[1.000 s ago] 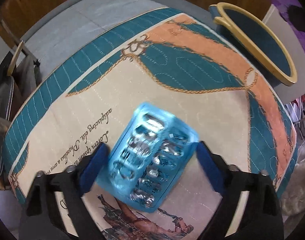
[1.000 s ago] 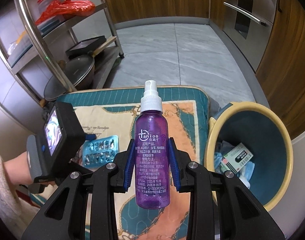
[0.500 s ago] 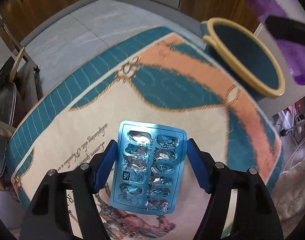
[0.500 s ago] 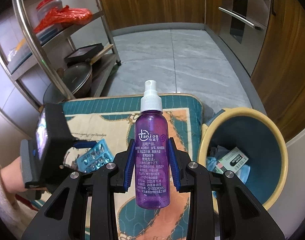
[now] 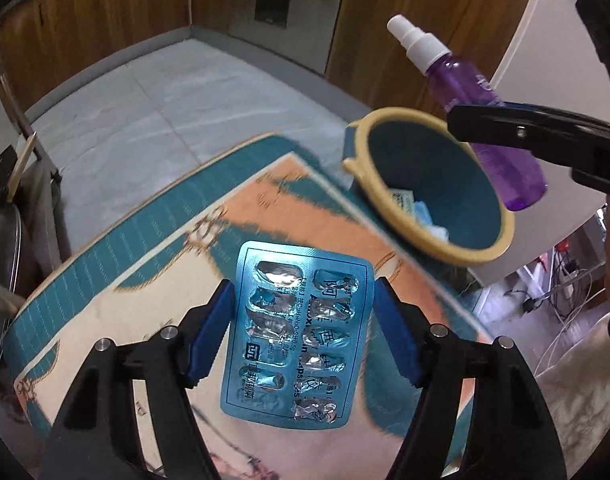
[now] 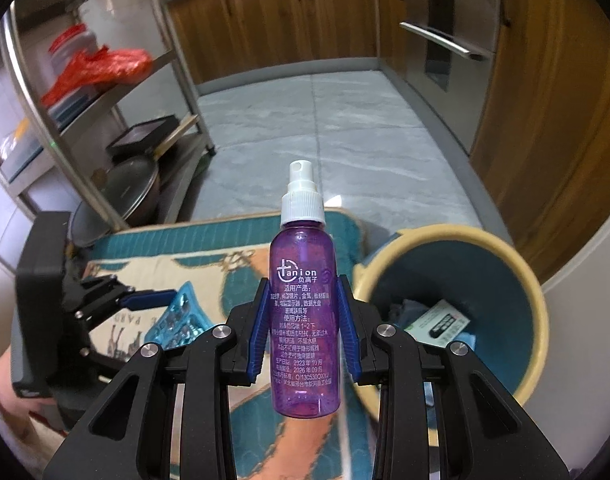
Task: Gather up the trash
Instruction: 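Carry the spray bottle and blister pack over the bin and open both grippers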
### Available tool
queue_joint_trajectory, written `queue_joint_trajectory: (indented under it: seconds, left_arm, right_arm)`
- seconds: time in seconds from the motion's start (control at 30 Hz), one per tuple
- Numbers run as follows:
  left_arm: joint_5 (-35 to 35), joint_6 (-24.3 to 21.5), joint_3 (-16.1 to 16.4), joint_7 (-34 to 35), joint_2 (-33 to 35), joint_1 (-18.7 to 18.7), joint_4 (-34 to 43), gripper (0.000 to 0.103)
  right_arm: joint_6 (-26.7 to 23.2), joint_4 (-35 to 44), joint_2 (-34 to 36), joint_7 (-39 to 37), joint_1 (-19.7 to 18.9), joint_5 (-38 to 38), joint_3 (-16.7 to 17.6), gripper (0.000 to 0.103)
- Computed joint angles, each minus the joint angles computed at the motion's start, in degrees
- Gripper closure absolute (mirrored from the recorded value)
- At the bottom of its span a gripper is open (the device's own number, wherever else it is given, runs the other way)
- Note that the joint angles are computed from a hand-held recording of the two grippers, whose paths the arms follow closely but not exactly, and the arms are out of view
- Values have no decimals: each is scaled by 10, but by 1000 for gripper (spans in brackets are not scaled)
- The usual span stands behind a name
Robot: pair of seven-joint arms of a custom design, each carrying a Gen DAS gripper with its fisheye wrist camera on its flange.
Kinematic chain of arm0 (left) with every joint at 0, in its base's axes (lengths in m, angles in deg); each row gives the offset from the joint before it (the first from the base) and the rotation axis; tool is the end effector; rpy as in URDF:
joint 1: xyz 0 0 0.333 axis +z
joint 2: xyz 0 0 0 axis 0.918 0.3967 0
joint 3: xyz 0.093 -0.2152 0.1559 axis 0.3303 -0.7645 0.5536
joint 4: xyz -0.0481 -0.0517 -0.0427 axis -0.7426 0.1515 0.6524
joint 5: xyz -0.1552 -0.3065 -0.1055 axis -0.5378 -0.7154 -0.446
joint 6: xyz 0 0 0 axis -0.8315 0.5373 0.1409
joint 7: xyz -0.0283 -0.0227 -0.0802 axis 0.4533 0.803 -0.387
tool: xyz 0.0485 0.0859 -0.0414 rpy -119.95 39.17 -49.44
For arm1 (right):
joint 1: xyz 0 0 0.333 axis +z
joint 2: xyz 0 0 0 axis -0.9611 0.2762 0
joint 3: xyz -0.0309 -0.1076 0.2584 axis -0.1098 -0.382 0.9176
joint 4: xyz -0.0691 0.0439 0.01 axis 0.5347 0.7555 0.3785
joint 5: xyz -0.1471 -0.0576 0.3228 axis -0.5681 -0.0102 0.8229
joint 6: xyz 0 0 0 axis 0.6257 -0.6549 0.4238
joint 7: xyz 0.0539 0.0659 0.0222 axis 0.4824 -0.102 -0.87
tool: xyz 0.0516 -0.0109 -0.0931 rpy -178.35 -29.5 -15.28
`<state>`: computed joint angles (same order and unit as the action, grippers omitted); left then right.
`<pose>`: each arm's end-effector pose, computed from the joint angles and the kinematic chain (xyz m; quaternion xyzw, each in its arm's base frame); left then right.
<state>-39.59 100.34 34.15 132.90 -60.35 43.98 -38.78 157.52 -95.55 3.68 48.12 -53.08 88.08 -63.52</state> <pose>0.4140 -0.3510 0.4844 -0.5065 0.8166 -0.2630 0.0870 0.4095 0.2413 0.5489 -0.7294 0.5999 -0.1481 0.2936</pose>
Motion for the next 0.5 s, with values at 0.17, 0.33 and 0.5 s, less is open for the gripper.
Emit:
queue_joint_trajectory:
  seconds: [0.17, 0.33, 0.5]
  left_arm:
    - [18, 12, -11, -10, 37, -11, 44, 33]
    - [51, 17, -17, -26, 88, -29, 101, 33]
    - [81, 30, -16, -47, 139, -52, 156, 33]
  right_arm:
    - [-2, -20, -20, 7, -16, -2, -11, 70]
    - [-13, -43, -43, 11, -35, -9, -19, 70]
    - [-28, -73, -71, 11, -61, -18, -30, 70]
